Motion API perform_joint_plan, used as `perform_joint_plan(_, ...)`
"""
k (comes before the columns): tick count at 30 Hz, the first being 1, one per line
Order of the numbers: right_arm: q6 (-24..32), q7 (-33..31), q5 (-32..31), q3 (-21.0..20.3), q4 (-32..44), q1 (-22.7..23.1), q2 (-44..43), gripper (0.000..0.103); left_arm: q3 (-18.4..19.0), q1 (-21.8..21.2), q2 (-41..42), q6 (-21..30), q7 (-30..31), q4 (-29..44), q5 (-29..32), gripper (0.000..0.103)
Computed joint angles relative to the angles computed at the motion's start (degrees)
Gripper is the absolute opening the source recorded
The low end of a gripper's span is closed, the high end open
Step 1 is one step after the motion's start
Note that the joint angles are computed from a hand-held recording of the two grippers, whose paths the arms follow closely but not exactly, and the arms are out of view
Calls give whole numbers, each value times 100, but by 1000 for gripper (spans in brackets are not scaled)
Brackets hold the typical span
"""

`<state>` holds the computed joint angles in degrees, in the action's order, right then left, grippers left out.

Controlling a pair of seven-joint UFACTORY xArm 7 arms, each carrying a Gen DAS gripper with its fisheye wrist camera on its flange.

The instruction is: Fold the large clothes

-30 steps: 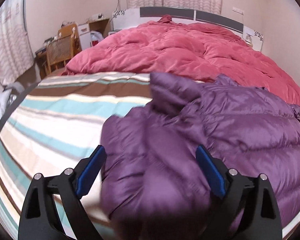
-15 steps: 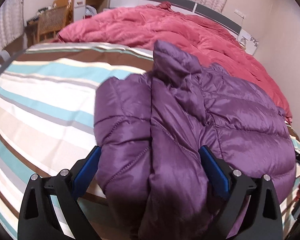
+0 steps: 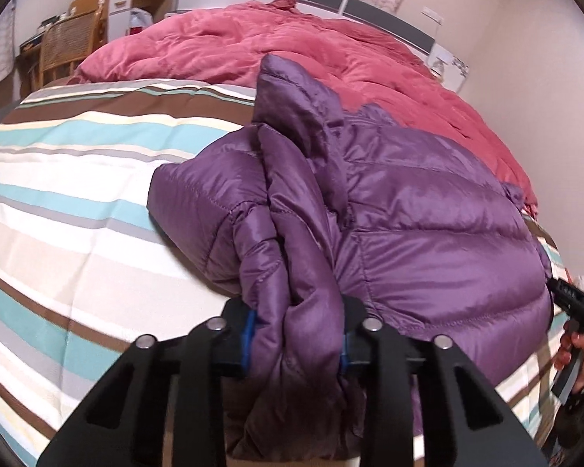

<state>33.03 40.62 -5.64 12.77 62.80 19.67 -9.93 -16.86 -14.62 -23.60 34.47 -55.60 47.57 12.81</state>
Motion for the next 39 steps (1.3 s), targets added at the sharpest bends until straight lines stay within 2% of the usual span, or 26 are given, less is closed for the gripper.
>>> perform_joint_plan(3, 128, -252, 163, -24, -135, 83, -247, 24, 42, -175, -294, 78, 122, -173, -199, 25)
perform_joint_plan(9, 221, -688, 796, -128, -896, 219, -1168, 24, -40, -463, -985, 197, 176, -622, -639, 24)
perform_joint_plan(18, 511, -563, 1351, -50, -2025, 350, -2724, 24, -307, -937, -2123, 334, -149, -1312, -1253, 24)
perform_joint_plan(25, 849, -288, 1312, 206, -2445, 367, -3521, 24, -590, -1184, -2729, 632, -461, -1541, -1409, 25)
perform_joint_plan(28, 790, -150, 1206, 335, -2556, 303, -3639, 27, -731, -1101, -2834, 670, -643, -1589, -1341, 35)
perform_joint_plan(30, 726, 20, 1224, 345, -2618, 273, -3726, 31, -745, -1084, -2948, 561, -820, -1707, -1371, 52)
perform_joint_plan(36, 1159, 698, 867, 649, -2533, -90, -4237, 34, -882, -1106, -3239, 268, -1272, -2027, -1360, 65)
perform_joint_plan(39, 1543, 1071, 374, 1031, -2223, -511, -4441, 34, -937, -1067, -3293, 82, -1533, -2144, -1344, 67)
